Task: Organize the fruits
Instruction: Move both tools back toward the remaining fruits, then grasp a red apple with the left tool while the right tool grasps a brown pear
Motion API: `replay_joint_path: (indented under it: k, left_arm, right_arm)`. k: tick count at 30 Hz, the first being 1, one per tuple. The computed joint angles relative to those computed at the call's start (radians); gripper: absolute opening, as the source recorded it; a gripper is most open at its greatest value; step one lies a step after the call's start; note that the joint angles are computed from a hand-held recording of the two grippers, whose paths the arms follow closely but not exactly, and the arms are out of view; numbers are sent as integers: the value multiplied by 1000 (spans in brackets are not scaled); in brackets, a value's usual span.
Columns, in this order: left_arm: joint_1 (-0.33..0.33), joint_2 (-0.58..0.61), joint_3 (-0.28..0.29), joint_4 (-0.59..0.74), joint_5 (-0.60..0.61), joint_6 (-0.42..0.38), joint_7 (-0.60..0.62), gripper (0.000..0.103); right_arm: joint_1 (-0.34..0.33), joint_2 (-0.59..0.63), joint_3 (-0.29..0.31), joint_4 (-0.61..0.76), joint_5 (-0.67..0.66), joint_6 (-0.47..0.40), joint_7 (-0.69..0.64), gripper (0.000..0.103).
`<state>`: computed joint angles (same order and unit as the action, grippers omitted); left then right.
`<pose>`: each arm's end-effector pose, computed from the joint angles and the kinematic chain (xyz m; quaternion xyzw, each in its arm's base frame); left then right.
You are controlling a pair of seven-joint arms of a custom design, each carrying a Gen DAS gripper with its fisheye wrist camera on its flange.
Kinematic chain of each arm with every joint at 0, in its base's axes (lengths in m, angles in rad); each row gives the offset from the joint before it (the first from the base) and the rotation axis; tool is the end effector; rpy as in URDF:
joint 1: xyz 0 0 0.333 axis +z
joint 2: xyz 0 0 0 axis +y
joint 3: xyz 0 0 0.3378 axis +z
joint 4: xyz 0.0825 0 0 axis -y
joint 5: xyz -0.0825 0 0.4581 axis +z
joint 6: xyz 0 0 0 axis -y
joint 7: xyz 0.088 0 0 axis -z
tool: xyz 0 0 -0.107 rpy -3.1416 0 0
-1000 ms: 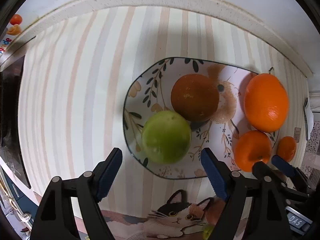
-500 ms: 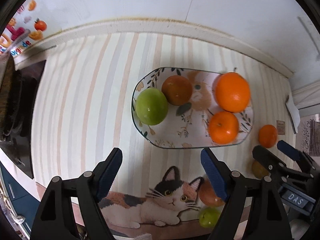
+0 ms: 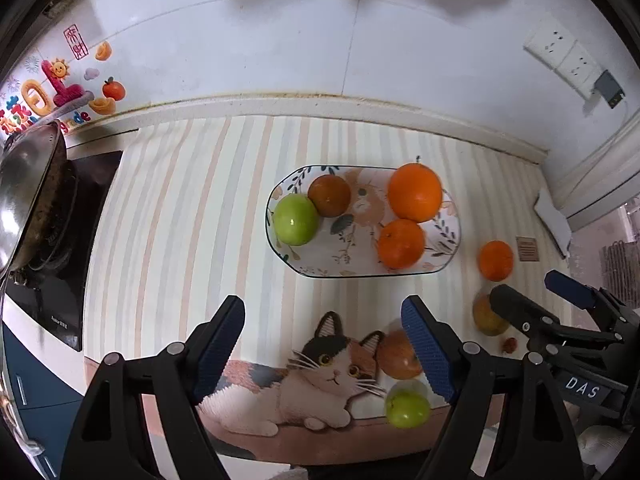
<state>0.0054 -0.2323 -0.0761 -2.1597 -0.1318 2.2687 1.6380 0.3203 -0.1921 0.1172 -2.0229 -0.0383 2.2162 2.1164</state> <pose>0.5777 -0.0465 0.5265 -0.6707 0.7205 -0.1540 0.0855 0.5445 0.2579 0.5754 -0.6624 0.7240 -0.0824 0.1743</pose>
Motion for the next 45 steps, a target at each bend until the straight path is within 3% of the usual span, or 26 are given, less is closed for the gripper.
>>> replay_joint_path:
  k: [10,16,20,22,23,35,40,43,45]
  left_arm:
    - [-25,-104,7,-66,-44,20,15,80]
    - [-26,-96,1,-77,-34,6,-3,80]
    - [-28,-44,-15,-70,-2,-14,-27,80]
    - [-33,-17,-22,-70,9,-22,-28,80]
    - [-37,0,-26,-67,14,-29,-30,80]
    - [-61,261,-56,47,-114,-226,21,80]
    - [-75,292,-73,52,-83,-215,13,79]
    - [-84,296,-79,42,-52,-186,-5,64]
    - [-86,288,-80,28,-55,-157,-3,64]
  right_arm:
    - [1,-115,7,-59,1,15,9,97]
    - [-11,-158,-30,-120,101,52,0,97]
    - [-40,-164,-49,-175,135,54,15,95]
    - [-51,-151,-61,-196,154,47,9,74]
    - [-56,-140,-66,-202,164,38,8,71]
    - [-110,-33,-81,-227,178,-21,34,71]
    - [-116,17,-80,-201,156,-50,38,71]
    - [-117,40,-86,-202,180,-49,34,71]
    - [-118,53,-91,-205,211,-39,25,71]
